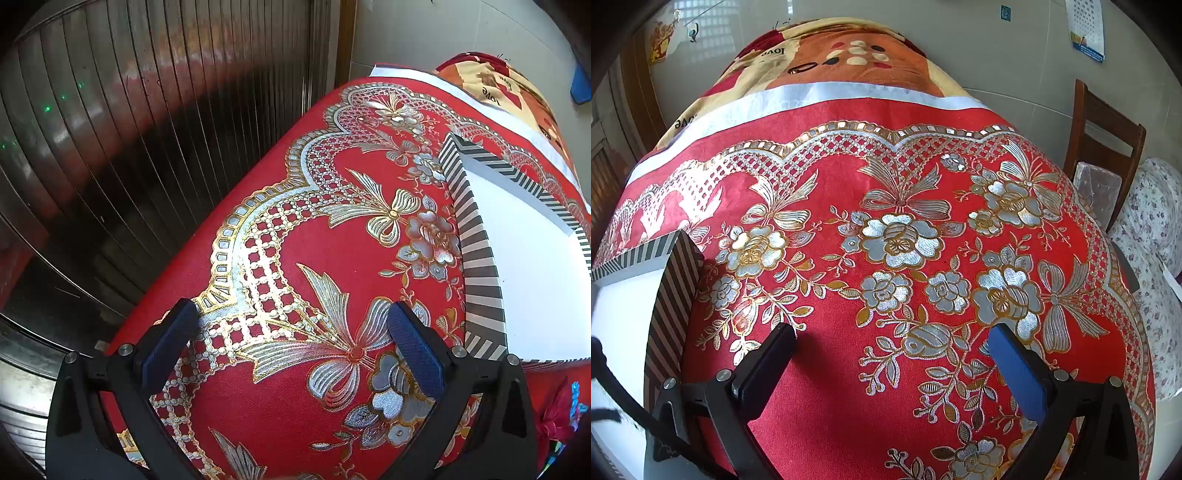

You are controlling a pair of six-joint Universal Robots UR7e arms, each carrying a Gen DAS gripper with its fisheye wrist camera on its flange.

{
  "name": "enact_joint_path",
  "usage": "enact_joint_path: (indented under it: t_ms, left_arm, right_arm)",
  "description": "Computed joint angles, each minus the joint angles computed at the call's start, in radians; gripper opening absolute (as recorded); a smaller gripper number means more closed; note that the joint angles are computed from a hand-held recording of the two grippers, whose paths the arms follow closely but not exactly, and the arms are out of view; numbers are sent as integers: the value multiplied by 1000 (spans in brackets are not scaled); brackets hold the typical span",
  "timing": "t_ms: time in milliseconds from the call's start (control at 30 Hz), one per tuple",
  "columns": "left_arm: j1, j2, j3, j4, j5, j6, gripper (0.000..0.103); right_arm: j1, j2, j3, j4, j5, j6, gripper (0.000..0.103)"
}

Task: Organize jewelry

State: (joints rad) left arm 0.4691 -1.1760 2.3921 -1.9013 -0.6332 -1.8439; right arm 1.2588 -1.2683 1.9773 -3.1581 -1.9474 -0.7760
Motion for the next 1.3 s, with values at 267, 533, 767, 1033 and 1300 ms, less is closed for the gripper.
enact_joint_path:
  t_ms: [267, 533, 767, 1033, 1300]
  left_arm:
    - [-19, -21, 3, -25, -72, 49, 103]
    - [-73, -32, 9, -10, -181, 16, 102]
    - [-188, -61, -13, 142, -223, -118, 101]
    - [-289, -50, -54, 196, -245, -131, 101]
    - [-358, 2, -86, 142, -252, -61, 101]
  right_arm:
    - [1, -1, 1, 0, -4, 7, 103]
    - [21, -56, -15, 212, -94, 53, 103]
    - [32, -260, 152, 213, -90, 64, 100]
    - [77, -580, 410, 225, 1, 18, 100]
    - [105, -783, 557, 329, 69, 60, 100]
